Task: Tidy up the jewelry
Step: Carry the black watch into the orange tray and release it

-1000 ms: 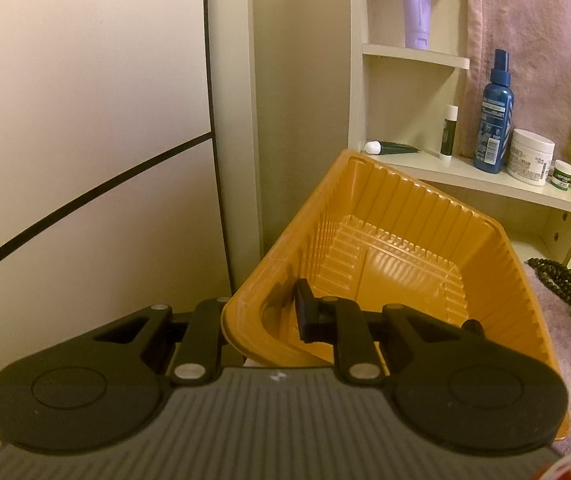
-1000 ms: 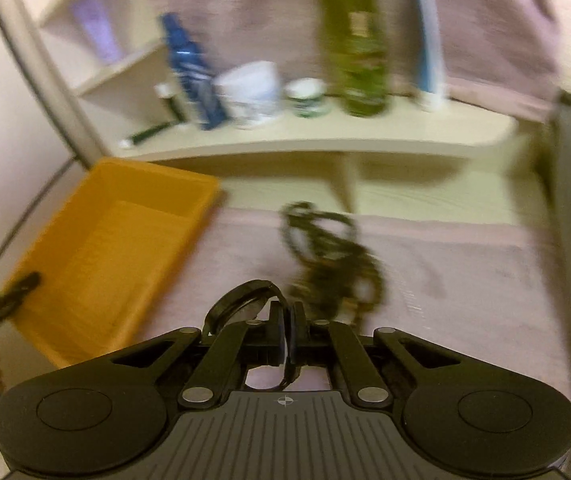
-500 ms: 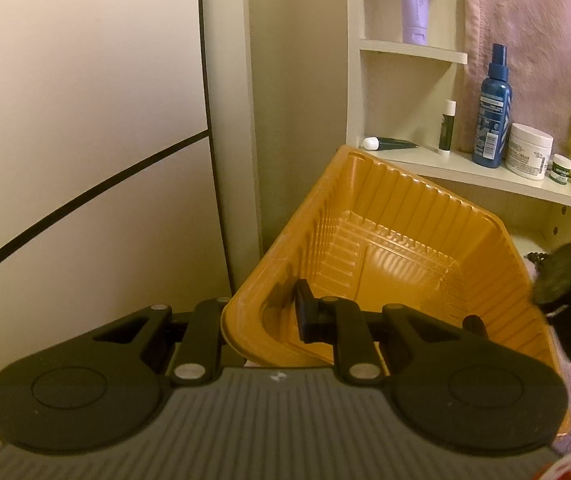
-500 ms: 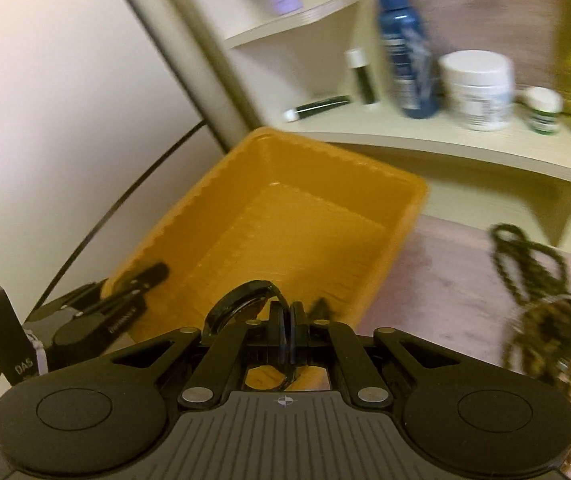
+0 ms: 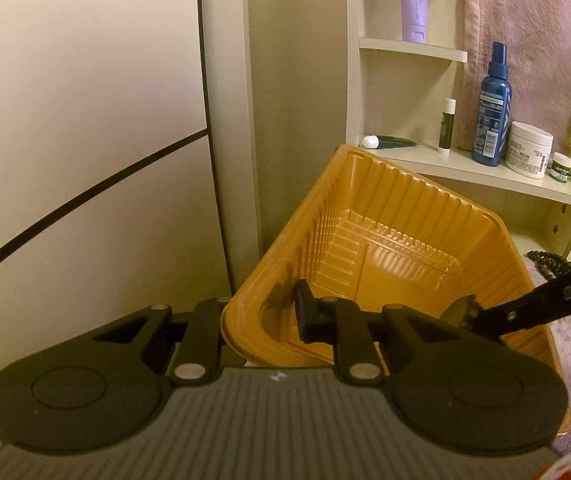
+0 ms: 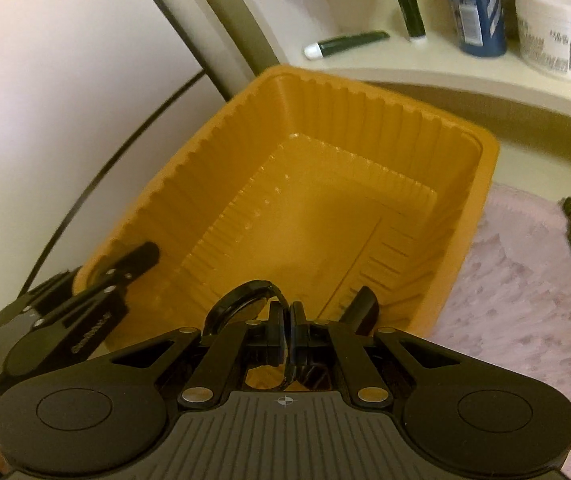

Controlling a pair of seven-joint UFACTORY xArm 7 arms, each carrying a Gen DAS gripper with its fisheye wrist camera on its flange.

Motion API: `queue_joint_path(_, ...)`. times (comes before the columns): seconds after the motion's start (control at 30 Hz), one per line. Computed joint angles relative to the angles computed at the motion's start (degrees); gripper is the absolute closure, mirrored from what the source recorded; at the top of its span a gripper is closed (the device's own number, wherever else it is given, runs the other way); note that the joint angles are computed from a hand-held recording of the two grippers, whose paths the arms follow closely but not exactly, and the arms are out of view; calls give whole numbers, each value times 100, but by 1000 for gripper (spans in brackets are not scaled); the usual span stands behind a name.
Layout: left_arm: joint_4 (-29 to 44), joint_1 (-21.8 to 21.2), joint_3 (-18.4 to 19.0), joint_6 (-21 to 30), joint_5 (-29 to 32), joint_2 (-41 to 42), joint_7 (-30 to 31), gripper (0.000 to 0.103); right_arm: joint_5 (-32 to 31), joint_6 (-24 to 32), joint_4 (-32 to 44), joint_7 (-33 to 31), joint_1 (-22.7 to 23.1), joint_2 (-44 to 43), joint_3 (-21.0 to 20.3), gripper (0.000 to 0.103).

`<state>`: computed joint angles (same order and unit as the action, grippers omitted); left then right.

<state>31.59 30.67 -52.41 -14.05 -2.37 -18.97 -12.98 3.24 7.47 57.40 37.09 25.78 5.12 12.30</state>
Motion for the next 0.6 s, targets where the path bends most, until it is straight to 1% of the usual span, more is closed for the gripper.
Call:
queue_joint_path(0.23,-11,14,-20,-23,-30,18,22,86,-790,-80,105,886,203,195,-313,100)
queue_joint_path(0.27,-8,10,-16,-17,-34,20,29,86,-939,-87,121,1071,245,218,-384,98)
queue_joint_path(0.33,-7,-9,4,-6,-34,33,38,86,-973,-140,126,1117,206,240,-366,94)
queue_joint_path(0.47,-12,-3,-5,-20,-57,44,54,86,-1372,-192,101,1474,282,183,-509,86)
queue_joint_path(0.5,-19,-19,10,-27,-57,45,62,86,-1415,-231,66,1487,261,143,-500,81)
queue_joint_path(0.53,-20,-24,15,-28,-58,49,77,86,-1590,-277,24,1645,299,96,-560,73)
queue_joint_path(0.57,-31,-40,28,-40,-60,46,89,86,-1857,-371,-44,1886,351,35,-655,67)
queue_joint_path(0.6,-30,-43,32,-40,-67,47,107,86,-2105,-466,-114,2116,379,-29,-723,56)
